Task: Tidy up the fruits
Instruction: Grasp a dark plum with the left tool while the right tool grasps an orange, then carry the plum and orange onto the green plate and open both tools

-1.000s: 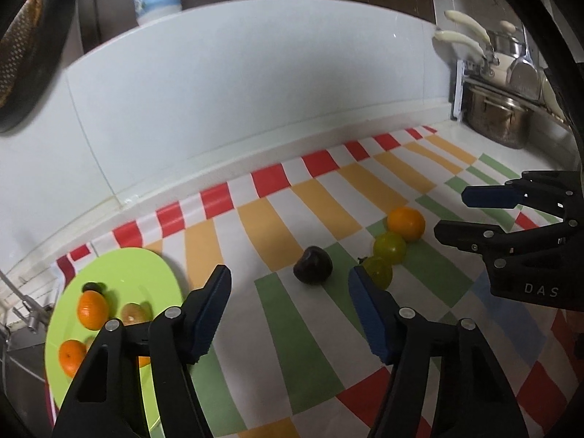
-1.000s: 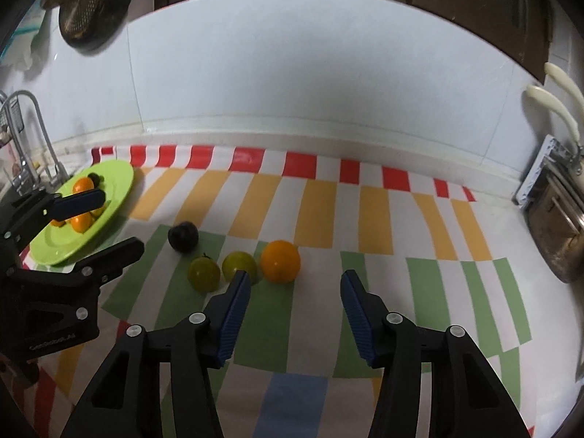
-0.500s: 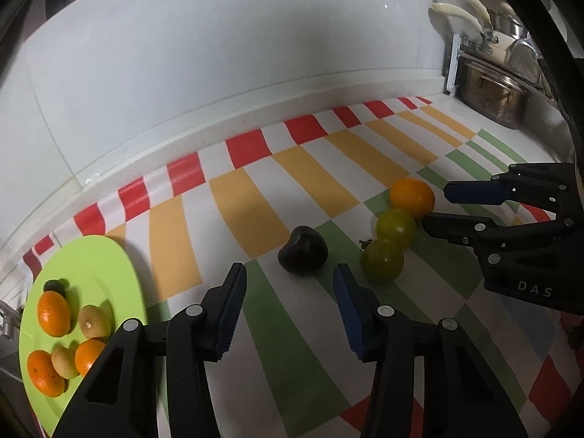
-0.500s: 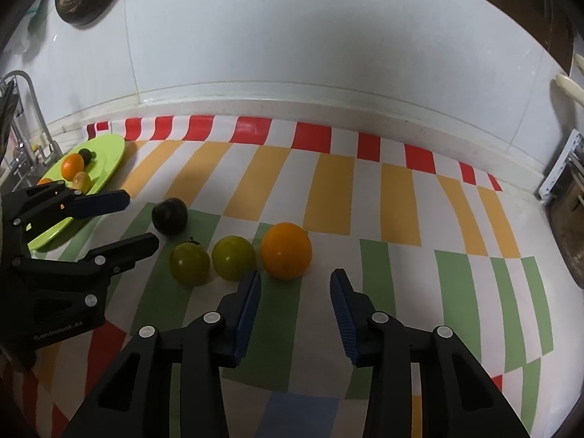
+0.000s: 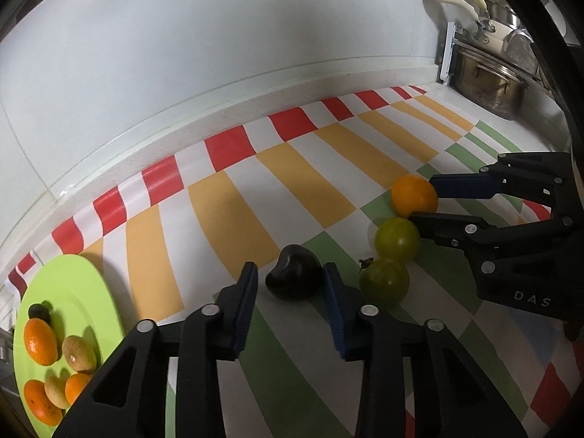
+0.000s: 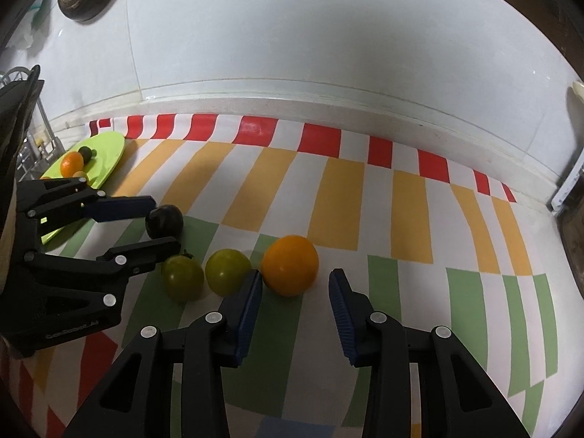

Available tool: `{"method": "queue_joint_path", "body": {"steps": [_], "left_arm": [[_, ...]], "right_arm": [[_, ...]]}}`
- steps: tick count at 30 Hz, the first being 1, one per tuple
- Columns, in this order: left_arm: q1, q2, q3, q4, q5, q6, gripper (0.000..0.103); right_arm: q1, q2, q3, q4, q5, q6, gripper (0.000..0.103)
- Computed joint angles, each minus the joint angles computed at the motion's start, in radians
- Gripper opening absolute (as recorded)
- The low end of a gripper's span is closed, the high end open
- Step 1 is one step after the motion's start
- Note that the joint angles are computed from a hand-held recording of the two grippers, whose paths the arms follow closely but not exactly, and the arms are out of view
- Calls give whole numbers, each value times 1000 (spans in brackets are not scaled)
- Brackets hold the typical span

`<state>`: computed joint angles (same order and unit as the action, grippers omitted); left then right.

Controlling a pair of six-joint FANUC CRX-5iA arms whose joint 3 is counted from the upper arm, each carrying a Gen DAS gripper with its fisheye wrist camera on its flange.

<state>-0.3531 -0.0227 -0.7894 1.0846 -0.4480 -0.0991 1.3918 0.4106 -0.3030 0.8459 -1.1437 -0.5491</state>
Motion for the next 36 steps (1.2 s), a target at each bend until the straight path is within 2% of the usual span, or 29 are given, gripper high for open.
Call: {"method": "queue_joint_path", "body": {"steps": [3, 10, 26, 36], "left_arm": [[-1, 7, 8, -4, -6, 6, 30], [0, -20, -14, 38, -19, -13, 30], [50, -204, -97, 134, -71, -6, 30], [141, -322, -146, 150, -110, 20, 30]], "right_arm": [[-8, -5, -10, 7, 14, 0, 35], [-2, -13, -15, 16, -1, -27, 34], [74, -10, 47, 89, -119, -89, 34], [94, 13, 111, 153, -160, -62, 34]]}}
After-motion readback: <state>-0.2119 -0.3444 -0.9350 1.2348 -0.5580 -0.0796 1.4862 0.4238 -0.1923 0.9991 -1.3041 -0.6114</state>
